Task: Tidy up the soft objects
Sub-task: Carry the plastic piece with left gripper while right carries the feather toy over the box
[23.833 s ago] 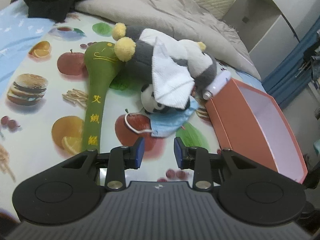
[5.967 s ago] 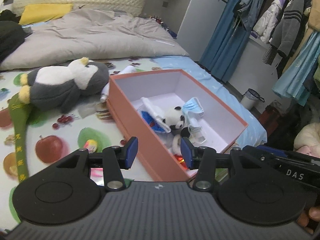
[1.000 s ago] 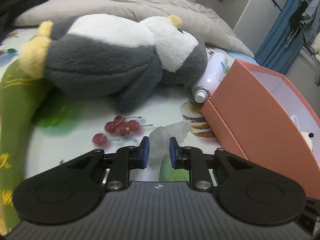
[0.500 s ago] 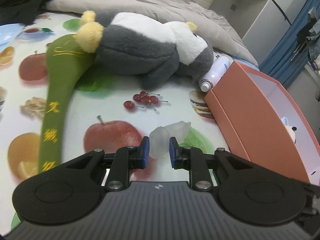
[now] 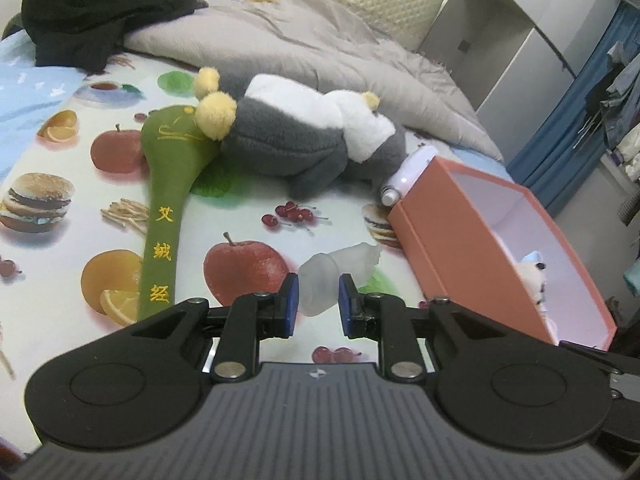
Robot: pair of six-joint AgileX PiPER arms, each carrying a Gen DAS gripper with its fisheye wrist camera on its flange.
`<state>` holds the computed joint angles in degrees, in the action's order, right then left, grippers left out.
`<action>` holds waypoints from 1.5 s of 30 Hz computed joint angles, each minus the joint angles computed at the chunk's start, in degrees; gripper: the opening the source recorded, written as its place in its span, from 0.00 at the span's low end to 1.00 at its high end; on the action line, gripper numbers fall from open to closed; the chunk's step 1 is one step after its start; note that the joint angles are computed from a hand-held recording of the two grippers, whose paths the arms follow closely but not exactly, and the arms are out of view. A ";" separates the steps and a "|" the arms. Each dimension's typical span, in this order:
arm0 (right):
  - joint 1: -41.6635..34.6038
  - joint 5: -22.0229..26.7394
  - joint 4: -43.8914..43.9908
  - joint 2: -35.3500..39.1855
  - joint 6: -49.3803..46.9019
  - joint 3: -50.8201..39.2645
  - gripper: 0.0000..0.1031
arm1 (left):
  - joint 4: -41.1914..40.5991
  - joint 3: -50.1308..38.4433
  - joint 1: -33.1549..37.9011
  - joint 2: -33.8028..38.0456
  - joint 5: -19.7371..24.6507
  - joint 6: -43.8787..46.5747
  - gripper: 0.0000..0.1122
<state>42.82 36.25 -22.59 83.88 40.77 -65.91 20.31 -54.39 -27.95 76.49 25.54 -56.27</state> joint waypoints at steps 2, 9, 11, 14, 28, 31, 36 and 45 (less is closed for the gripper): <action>0.39 1.23 0.60 -0.75 -0.73 -0.81 0.34 | 1.30 -0.62 -1.16 -1.01 1.81 -1.38 0.22; -0.15 5.42 1.95 -2.99 -4.56 -4.47 0.34 | -0.14 -3.94 -3.69 -2.57 6.58 -0.98 0.22; -0.49 6.47 1.81 -3.67 -5.29 -5.39 0.34 | 1.51 -5.20 -5.60 -3.10 8.57 -2.08 0.22; -0.59 7.98 0.43 -5.04 -4.61 -6.43 0.34 | 2.60 -7.00 -7.77 -3.93 11.05 -2.95 0.22; 1.19 16.03 -5.94 -16.60 2.09 -4.01 0.34 | 9.97 -17.42 -20.52 -1.20 16.56 -8.02 0.22; 1.48 18.61 -7.71 -19.80 3.58 -2.98 0.34 | 11.40 -19.98 -23.91 0.38 17.30 -9.27 0.22; 2.58 23.35 -10.42 -24.79 6.61 -1.41 0.34 | 10.73 -23.63 -28.09 3.03 17.90 -8.58 0.22; -5.98 24.02 -5.73 -29.49 2.93 1.84 0.34 | 0.99 -31.53 -28.15 11.74 17.01 1.10 0.22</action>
